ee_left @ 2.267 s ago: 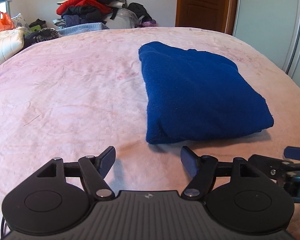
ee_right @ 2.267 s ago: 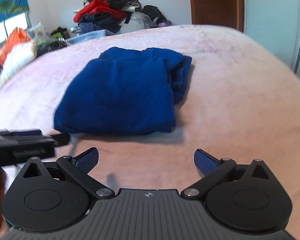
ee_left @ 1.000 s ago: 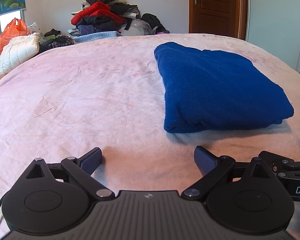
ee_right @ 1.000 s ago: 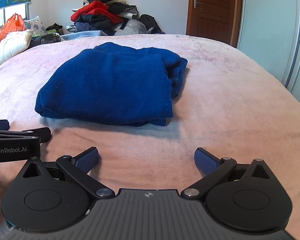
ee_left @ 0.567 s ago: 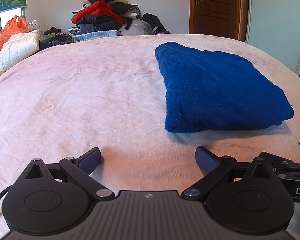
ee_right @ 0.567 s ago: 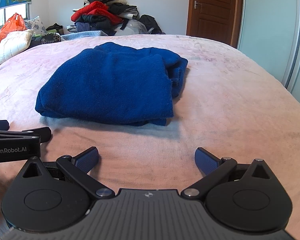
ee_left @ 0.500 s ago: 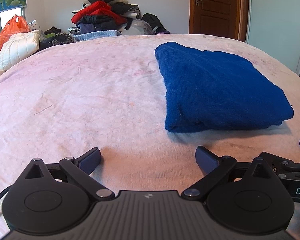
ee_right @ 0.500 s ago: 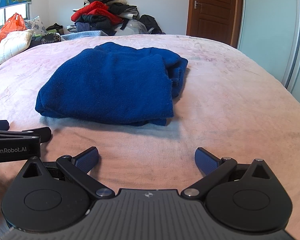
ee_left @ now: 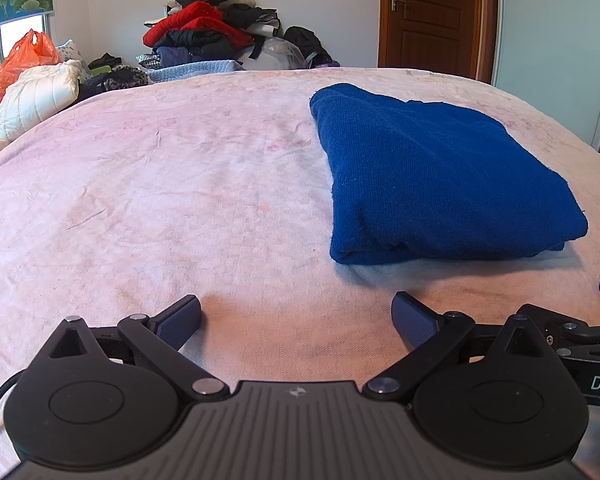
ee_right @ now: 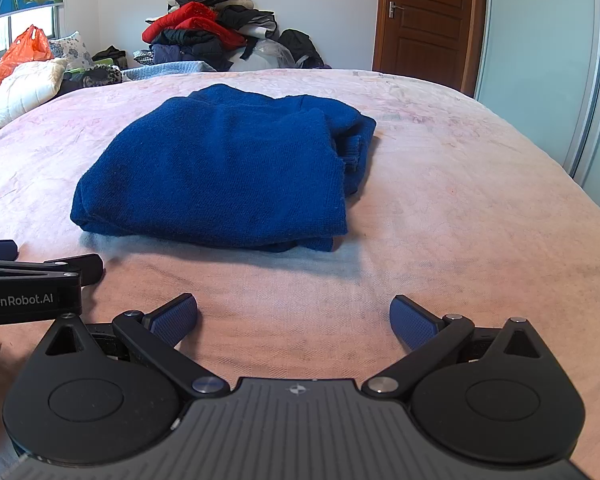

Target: Fold small clothes

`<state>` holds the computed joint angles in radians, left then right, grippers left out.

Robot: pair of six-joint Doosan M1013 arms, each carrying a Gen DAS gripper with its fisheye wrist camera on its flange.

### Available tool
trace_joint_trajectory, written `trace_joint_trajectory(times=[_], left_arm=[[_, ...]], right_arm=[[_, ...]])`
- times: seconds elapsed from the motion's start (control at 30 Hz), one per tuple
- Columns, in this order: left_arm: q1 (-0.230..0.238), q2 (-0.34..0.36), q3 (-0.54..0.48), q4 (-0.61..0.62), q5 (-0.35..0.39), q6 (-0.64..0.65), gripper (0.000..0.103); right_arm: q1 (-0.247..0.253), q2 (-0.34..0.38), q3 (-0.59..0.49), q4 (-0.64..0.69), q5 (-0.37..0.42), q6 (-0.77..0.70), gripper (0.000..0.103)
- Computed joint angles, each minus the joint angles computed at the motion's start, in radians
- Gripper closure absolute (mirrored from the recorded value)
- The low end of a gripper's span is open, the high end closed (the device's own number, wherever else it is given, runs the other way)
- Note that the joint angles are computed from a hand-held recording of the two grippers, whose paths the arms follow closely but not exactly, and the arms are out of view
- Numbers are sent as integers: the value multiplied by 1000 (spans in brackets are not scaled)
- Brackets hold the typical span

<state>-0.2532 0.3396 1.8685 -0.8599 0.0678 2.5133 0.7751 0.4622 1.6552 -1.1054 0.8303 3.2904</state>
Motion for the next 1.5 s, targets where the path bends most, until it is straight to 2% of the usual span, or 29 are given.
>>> trace_joint_trajectory(times=[0.2, 0.33, 0.47, 0.6, 0.8, 1.1, 1.3, 1.5], left_arm=[[1, 1, -2, 2, 4, -4, 0], [2, 0, -7, 117, 18, -111, 0], [9, -3, -25, 297, 81, -269, 0], [13, -13, -34, 396, 133, -361, 0], [24, -26, -42, 418, 176, -430, 0], [19, -39, -35, 497, 163, -500, 0], [15, -38, -34, 565, 155, -561, 0], [14, -36, -38, 582, 165, -580, 0]], right_arm=[[0, 0, 0, 0, 0, 0, 0], [0, 0, 0, -1, -2, 2, 0], [8, 5, -9, 8, 22, 3, 0], [12, 0, -17, 49, 30, -17, 0], [11, -22, -15, 101, 15, -8, 0], [19, -32, -19, 97, 44, -27, 0], [16, -33, -20, 108, 38, -39, 0], [14, -33, -19, 112, 34, -33, 0]])
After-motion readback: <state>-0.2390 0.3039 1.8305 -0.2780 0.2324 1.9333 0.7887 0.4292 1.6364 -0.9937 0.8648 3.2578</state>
